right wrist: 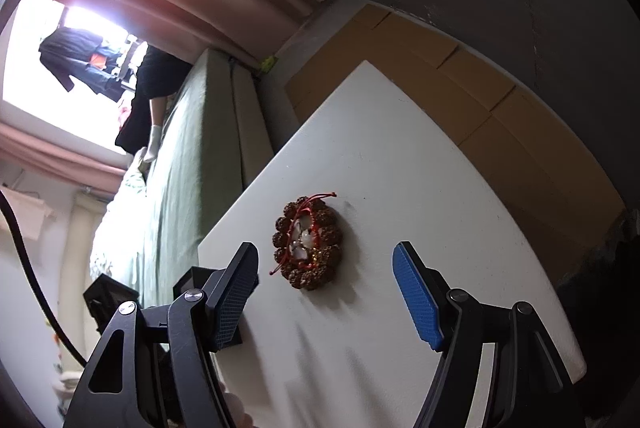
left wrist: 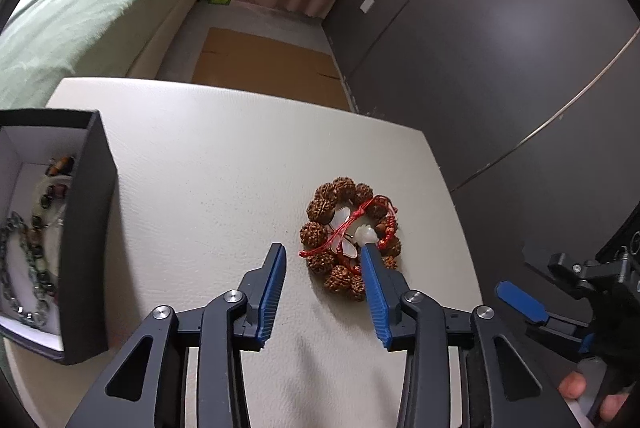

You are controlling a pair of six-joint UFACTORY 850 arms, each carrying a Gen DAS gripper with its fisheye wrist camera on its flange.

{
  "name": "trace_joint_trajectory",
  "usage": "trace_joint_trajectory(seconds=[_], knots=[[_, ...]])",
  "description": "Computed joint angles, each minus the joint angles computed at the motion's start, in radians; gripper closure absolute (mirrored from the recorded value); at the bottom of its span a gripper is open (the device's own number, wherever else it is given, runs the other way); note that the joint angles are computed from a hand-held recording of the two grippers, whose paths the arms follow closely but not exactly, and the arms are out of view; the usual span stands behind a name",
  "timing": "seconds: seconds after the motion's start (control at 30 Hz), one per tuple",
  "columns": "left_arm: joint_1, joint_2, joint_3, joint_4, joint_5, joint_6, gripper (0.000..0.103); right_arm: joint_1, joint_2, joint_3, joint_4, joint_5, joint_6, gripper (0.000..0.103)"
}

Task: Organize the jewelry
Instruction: 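Move both open grippers to the brown rudraksha bead bracelet, then close both grippers on the brown rudraksha bracelet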

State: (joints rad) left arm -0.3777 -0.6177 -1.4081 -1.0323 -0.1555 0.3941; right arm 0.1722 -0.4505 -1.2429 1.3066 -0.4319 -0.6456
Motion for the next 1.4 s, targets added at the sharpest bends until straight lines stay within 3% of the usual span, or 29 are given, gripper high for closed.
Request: trace_joint_trajectory(seconds=[0.3, 0.4, 0.47, 0.63, 0.9, 0.97, 1.07, 1.27, 1.4], knots=[[0.002, -0.041, -0.017, -0.3, 0.01, 0.242, 0.069, 0.009, -0.006, -0.001, -0.018, 0.007, 0.021, 0.033], [0.007, -0.054, -0.026, -0.312, -0.014, 0.245, 0.092, 0.013, -0.011, -0.005, -0.031, 0.009, 0.032, 0.033], [0.008, -0.043, -0.01, -0.444, -0.003, 0.373, 0.099, 0.015, -0.011, -0.006, -0.038, 0.01, 0.035, 0.033], [0.01, -0.009, 0.022, -0.685, 0.009, 0.622, 0.099, 0.022, -0.02, -0.016, -0.057, 0.014, 0.045, 0.033], [0.032, 0.066, 0.09, -1.068, -0.05, 1.005, 0.099, 0.049, -0.067, -0.058, -0.129, 0.02, 0.079, 0.034], [0.035, 0.09, 0.107, -1.14, -0.059, 1.083, 0.099, 0.058, -0.084, -0.075, -0.143, 0.024, 0.081, 0.047], [0.042, 0.124, 0.135, -1.23, -0.081, 1.178, 0.099, 0.066, -0.115, -0.105, -0.163, 0.016, 0.093, 0.057], [0.055, 0.186, 0.182, -1.381, -0.095, 1.333, 0.099, 0.093, -0.174, -0.169, -0.324, 0.032, 0.226, 0.067], [0.074, 0.235, 0.229, -1.471, -0.111, 1.414, 0.099, 0.123, -0.185, -0.189, -0.545, 0.082, 0.403, 0.069]])
